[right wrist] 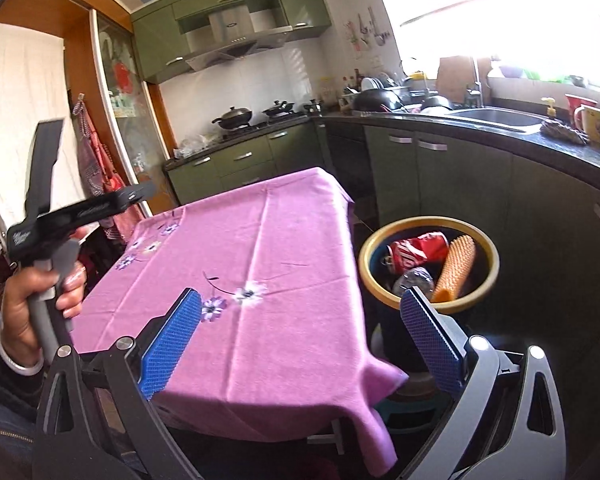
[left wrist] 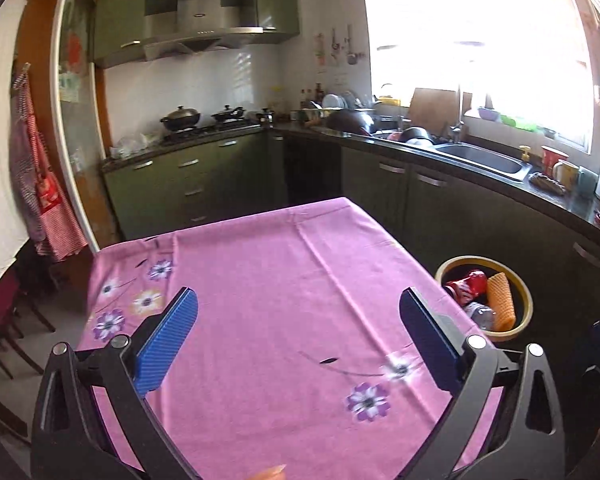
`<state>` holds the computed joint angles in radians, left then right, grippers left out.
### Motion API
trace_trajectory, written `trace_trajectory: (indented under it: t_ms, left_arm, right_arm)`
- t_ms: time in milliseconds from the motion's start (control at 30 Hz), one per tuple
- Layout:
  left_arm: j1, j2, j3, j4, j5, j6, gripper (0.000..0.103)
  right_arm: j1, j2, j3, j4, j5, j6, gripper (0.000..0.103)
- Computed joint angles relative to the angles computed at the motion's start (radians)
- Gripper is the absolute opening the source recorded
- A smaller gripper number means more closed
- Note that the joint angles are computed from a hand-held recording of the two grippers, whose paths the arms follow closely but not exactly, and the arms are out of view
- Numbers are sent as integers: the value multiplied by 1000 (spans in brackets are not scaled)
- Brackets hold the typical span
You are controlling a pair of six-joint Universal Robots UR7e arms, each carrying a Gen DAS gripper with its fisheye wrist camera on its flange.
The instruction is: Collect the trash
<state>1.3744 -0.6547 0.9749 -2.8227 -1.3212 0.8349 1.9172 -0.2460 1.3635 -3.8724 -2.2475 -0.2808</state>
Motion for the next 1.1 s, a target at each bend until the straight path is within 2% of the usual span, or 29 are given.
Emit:
trace_trajectory:
  t_ms: [233, 567, 800, 1100]
  left_arm:
    - [61, -99, 66, -36, -9, -39, 96]
    - [108, -219, 207, -179, -22, -17, 96]
    - [120, -245, 221, -176, -26, -50, 96]
    - [126, -246, 222, -181, -18, -59, 96]
  right_arm:
    - [36, 37, -63, -24, -46, -76, 98]
    - [66, 45, -52, -133, -72, -104, 98]
    - [83, 49, -52, -211, -121, -117, 98]
    - [94, 59, -87, -215, -158, -136, 98]
